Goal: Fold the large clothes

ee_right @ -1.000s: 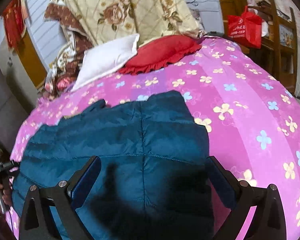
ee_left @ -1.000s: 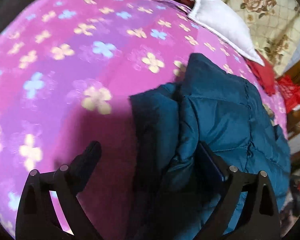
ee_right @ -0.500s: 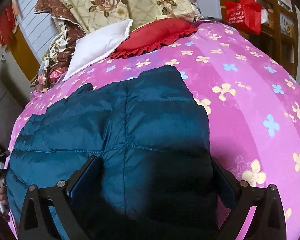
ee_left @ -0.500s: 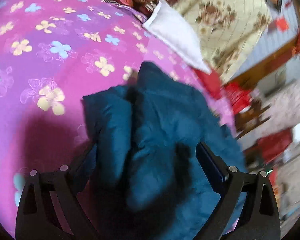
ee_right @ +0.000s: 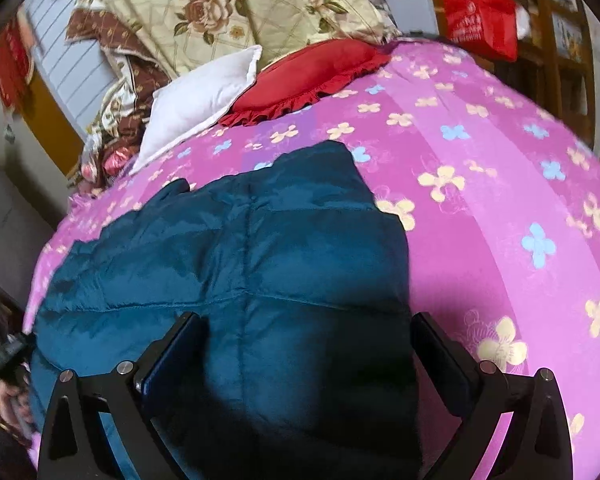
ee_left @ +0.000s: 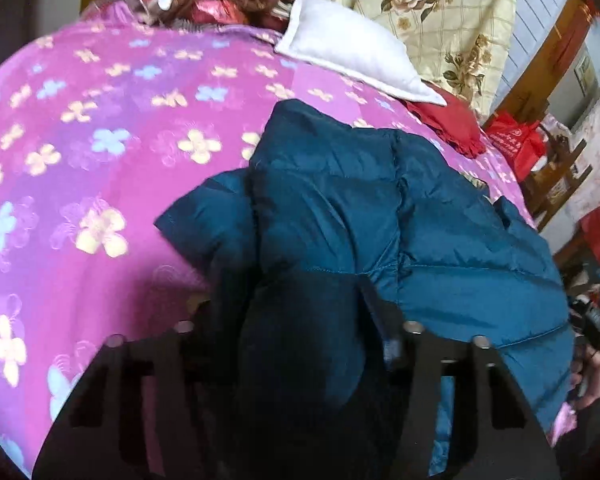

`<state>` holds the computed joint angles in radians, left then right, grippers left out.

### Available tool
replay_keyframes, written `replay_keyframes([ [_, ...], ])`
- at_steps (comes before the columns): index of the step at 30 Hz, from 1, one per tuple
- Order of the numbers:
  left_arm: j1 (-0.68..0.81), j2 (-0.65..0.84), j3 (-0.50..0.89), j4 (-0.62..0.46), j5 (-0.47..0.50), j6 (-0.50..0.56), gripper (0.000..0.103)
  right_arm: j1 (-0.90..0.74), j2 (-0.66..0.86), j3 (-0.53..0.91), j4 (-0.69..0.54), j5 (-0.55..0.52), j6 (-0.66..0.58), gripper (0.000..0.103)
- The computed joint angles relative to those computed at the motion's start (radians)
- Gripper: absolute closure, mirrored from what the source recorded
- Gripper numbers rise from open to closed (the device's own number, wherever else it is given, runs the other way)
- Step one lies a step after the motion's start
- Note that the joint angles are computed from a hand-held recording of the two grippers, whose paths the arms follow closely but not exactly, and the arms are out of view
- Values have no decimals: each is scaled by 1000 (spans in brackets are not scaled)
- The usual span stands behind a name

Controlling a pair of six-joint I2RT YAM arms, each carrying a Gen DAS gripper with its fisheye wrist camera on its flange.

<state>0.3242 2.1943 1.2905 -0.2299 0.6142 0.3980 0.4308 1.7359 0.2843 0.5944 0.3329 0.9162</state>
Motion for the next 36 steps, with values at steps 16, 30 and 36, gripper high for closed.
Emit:
replay_keyframes([
  [16,-38,-41,-144,232,-160,-78,35,-341,376,-94,674,-519,-304,0],
  [30,-54,-96,-172,222,-180,-100,73,-191,174,-20,378,-400,-437,68],
  [36,-78,-271,-304,264,-278,-151,88,78,-182,45,-95,15,-458,83],
])
